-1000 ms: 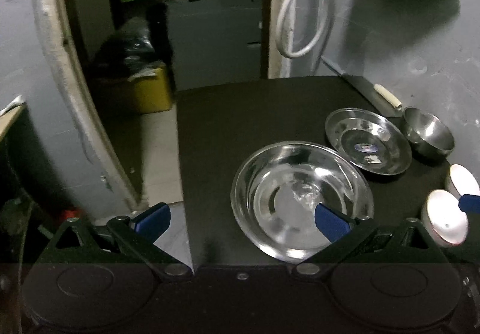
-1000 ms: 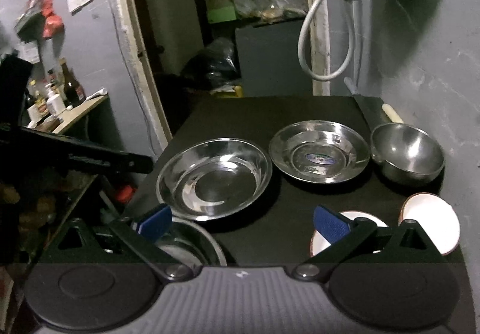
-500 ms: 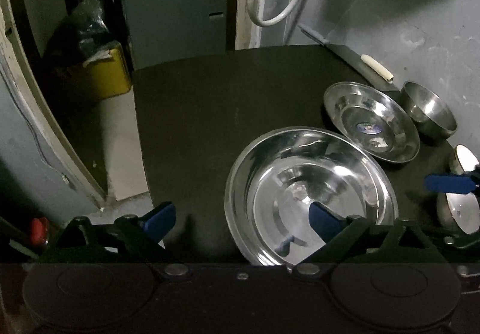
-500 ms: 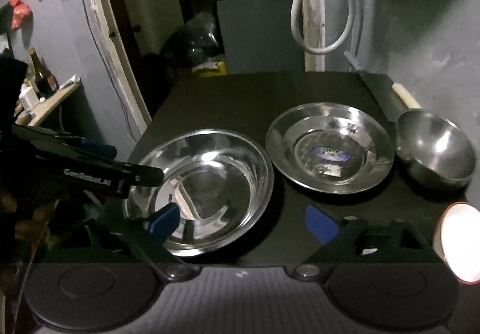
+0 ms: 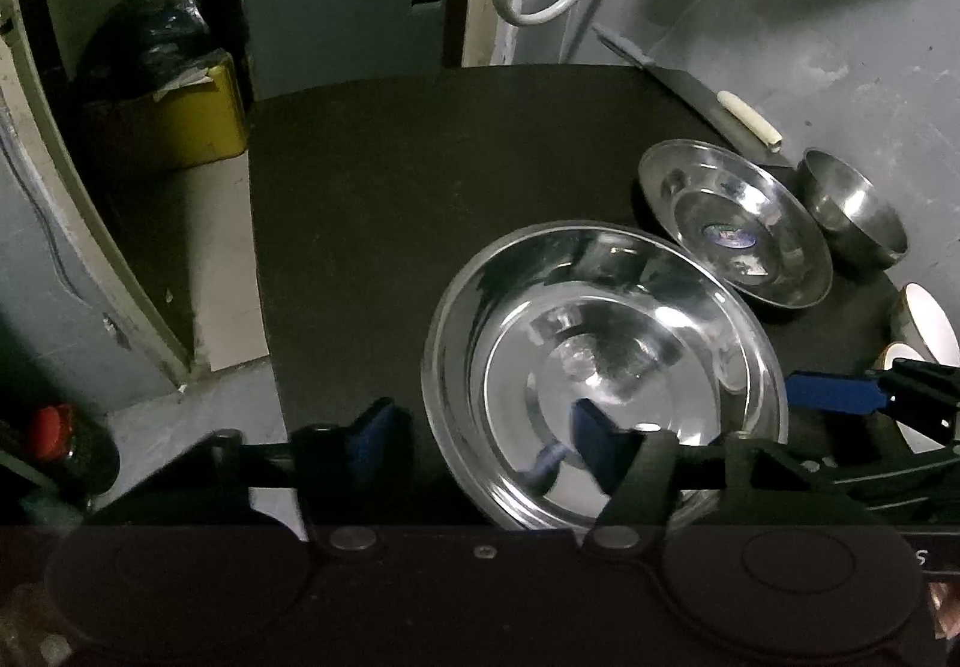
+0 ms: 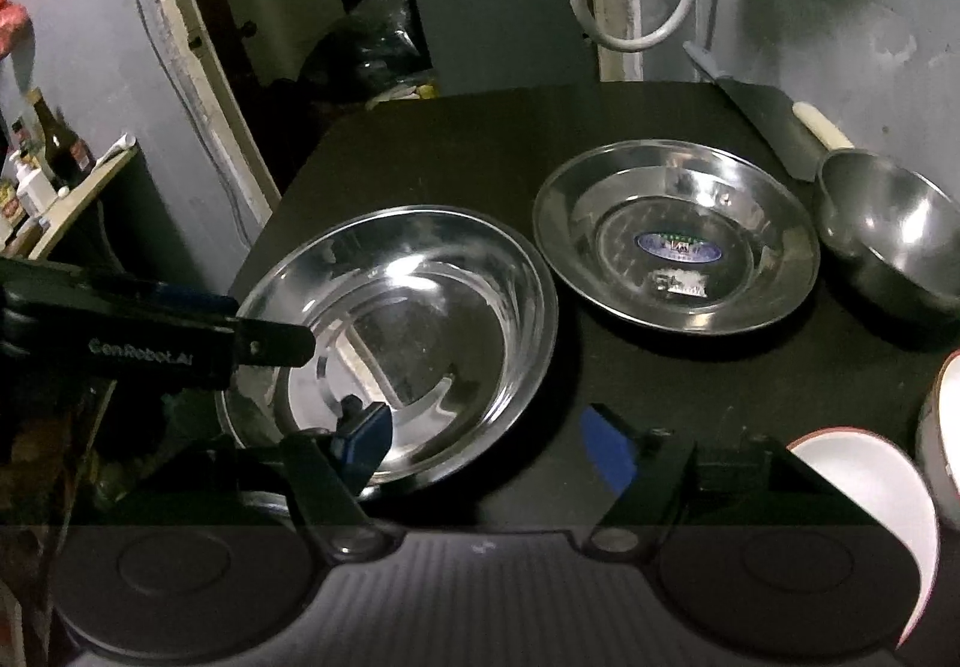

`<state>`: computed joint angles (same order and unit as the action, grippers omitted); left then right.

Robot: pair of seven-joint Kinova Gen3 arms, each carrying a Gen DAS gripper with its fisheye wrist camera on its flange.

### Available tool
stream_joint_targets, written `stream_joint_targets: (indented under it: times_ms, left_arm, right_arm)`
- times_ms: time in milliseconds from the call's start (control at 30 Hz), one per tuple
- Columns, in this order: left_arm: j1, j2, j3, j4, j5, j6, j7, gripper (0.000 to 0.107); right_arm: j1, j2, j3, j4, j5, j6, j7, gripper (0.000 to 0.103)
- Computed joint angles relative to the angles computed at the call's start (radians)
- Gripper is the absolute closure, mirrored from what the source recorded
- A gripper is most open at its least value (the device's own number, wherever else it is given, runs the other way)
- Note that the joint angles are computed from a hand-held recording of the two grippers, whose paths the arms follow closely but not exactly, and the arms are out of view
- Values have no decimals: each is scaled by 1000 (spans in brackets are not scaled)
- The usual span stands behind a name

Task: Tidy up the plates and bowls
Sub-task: 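Close the left gripper on the bowl rim while the right gripper grips beside it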

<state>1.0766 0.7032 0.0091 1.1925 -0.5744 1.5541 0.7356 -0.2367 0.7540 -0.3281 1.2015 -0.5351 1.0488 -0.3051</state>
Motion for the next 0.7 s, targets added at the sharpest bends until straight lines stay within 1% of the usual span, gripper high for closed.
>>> stream_joint_targets:
  times_ms: [33,200,267,300,367,433,533,700]
  left_arm:
    - [-2,-2,0,5,1,-9,4,53]
    - [-14,14,3,-22,20,9,-14,64]
    - [-16,20,2,-33,28,19,-19,69]
    - [-17,25,1,-42,32,28,-24,70]
    - [-18,37,0,-65,41,57,-38,75]
    - [-12,48,-8,-87,41,85,-41,76]
    - [-3,58,-15,-115,36,118,-43,76]
    - [21,96,-33,-215,14,217,-72,76]
  right_arm:
    - [-2,-1,2,3,2,-3,-2,33]
    - [-7,-2,2,10,7,-8,-4,48]
    - [-6,-1,-2,13,6,-9,4,61]
    - [-5,1,-4,10,5,-3,7,65]
    - [-5,-4,-7,18,1,-14,14,67]
    - [3,-6,-15,24,-11,-19,26,68]
    - [14,-7,-25,21,-32,-17,42,68]
    - [43,-9,-42,13,-75,0,90,68]
